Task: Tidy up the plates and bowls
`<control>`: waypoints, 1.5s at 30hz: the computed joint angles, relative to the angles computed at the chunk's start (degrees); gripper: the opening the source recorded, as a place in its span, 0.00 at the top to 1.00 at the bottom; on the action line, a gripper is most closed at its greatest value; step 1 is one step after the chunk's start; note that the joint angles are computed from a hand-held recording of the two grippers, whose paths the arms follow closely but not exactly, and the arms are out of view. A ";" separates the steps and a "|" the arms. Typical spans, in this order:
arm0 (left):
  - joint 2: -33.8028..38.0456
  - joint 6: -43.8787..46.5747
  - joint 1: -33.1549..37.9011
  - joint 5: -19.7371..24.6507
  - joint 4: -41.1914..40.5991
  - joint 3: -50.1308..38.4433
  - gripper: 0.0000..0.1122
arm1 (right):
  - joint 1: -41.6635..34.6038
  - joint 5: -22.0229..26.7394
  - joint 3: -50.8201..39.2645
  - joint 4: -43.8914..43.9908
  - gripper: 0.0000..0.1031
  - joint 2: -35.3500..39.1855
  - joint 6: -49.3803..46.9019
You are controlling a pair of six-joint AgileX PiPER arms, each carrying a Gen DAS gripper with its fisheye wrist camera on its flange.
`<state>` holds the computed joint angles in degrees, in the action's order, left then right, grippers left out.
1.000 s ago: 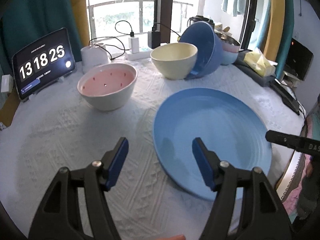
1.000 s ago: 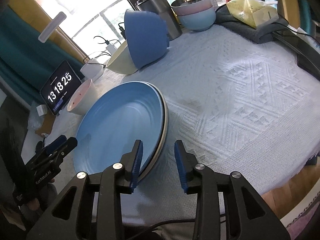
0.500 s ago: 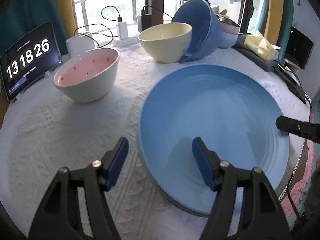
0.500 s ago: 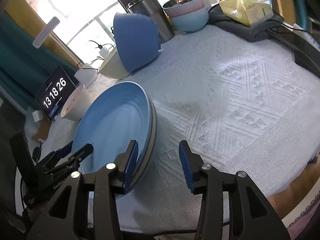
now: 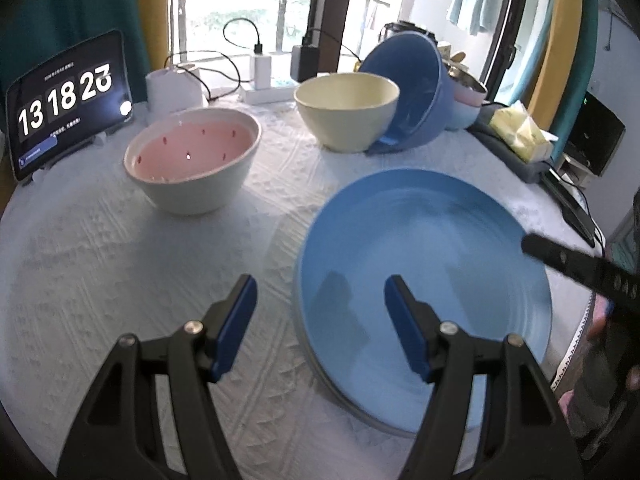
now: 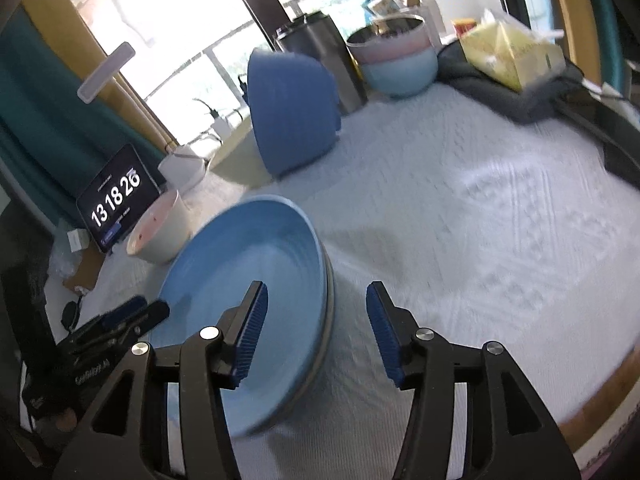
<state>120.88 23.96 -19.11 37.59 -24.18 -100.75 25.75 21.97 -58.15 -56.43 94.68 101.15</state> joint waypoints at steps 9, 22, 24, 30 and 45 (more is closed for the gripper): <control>1.02 0.96 -0.80 2.34 -0.62 0.38 0.40 | -2.97 -1.97 -4.50 -0.37 0.57 6.24 -1.45; 0.80 5.03 0.03 0.66 -7.57 3.02 0.40 | -6.72 -10.33 -3.29 16.09 0.64 7.42 -16.54; 0.97 5.39 -0.09 0.72 -7.84 2.75 0.40 | -6.76 -11.23 -2.27 13.91 0.63 6.80 -14.04; 0.66 6.29 0.10 0.38 -8.81 3.46 0.41 | -5.91 -12.16 -1.41 9.45 0.63 6.56 -9.03; -0.41 8.01 1.49 1.25 -11.06 4.92 0.47 | -3.33 -7.65 -2.68 2.59 0.61 7.08 -0.28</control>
<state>120.47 31.97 -17.62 38.84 -35.24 -95.83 22.42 14.32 -60.83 -53.84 101.76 100.87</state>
